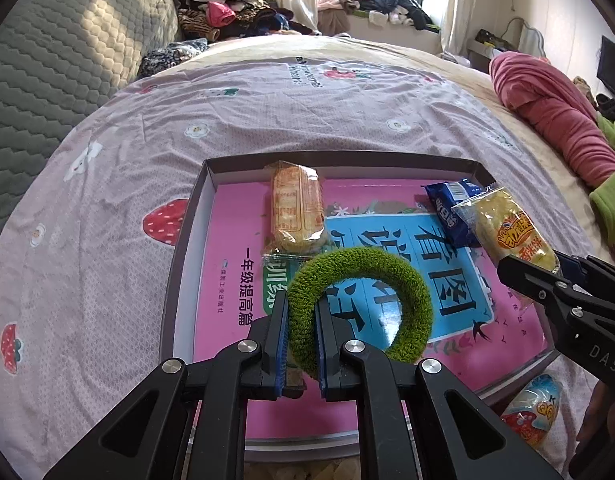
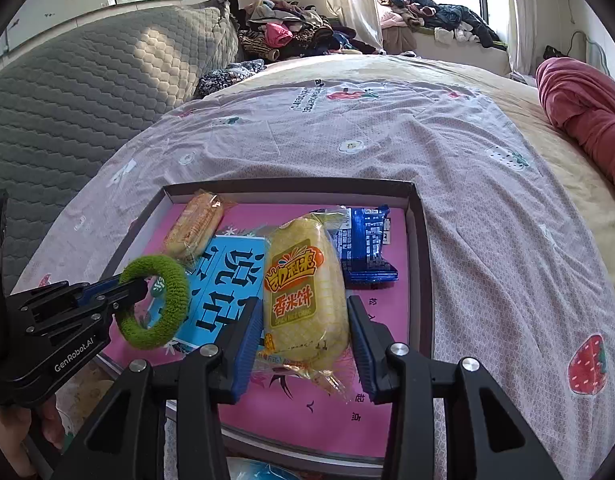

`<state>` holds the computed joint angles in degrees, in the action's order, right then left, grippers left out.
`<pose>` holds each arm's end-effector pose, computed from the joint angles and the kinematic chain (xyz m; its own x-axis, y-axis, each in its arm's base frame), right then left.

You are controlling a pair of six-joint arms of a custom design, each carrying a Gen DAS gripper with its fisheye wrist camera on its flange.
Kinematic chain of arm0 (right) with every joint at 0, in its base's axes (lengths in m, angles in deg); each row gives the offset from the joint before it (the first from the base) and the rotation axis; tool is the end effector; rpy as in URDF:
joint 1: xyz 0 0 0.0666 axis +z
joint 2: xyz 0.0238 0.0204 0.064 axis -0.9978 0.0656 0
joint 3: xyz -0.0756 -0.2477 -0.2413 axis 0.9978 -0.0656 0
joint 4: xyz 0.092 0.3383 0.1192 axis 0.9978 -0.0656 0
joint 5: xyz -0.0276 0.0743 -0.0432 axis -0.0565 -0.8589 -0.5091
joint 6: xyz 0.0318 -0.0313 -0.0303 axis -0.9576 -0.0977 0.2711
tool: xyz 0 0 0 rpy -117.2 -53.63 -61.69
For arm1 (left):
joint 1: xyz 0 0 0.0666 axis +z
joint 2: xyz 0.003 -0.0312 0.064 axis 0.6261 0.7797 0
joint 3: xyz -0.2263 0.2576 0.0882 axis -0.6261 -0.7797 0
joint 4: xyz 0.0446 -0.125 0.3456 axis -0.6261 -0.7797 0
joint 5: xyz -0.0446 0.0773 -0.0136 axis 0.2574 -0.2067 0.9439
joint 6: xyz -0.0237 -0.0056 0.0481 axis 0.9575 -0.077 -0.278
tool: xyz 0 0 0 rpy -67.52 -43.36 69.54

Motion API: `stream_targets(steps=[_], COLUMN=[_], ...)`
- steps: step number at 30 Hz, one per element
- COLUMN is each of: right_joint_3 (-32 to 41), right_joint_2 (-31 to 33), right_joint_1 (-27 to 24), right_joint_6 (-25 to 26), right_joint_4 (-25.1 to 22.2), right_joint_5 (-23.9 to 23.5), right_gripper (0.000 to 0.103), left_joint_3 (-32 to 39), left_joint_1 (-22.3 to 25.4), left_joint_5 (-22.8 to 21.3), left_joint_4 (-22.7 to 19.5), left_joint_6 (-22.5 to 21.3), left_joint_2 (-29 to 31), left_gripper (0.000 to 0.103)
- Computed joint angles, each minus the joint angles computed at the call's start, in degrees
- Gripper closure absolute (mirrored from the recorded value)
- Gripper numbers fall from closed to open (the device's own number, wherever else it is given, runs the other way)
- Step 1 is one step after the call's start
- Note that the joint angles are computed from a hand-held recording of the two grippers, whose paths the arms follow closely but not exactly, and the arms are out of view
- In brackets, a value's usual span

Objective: Organize objects
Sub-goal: 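Lower the green ring and yellow packet toward the book in the tray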

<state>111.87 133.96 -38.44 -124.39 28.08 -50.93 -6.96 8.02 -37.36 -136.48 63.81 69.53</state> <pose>0.3121 0.3248 0.3745 -0.7597 -0.0255 -0.6498 -0.1331 0.9842 0.1170 0.3586 -0.2104 0.3620 -0.7426 0.2653 -0.6150 0.3574 0.9335 -0.0289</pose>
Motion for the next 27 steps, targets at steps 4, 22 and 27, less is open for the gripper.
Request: stream_targets(steps=[4, 22, 27], right_joint_3=[0.1, -1.0, -1.1], right_joint_2=[0.5, 1.4, 1.8], right_joint_1=[-0.3, -1.8, -2.0], right_joint_6=[-0.3, -0.9, -1.2], right_joint_4=[-0.6, -1.1, -1.3], right_joint_5=[-0.2, -2.5, -3.1], right_gripper=[0.060, 0.060, 0.060], left_joint_3=[0.0, -0.9, -0.8], left_joint_1=[0.2, 0.2, 0.4], left_joint_5=[-0.2, -0.2, -0.2], left_joint_4=[-0.5, -0.1, -0.1], left_joint_6=[-0.1, 0.3, 0.5], left_joint_2=[0.6, 2.4, 2.7], left_gripper=[0.091, 0.091, 0.091])
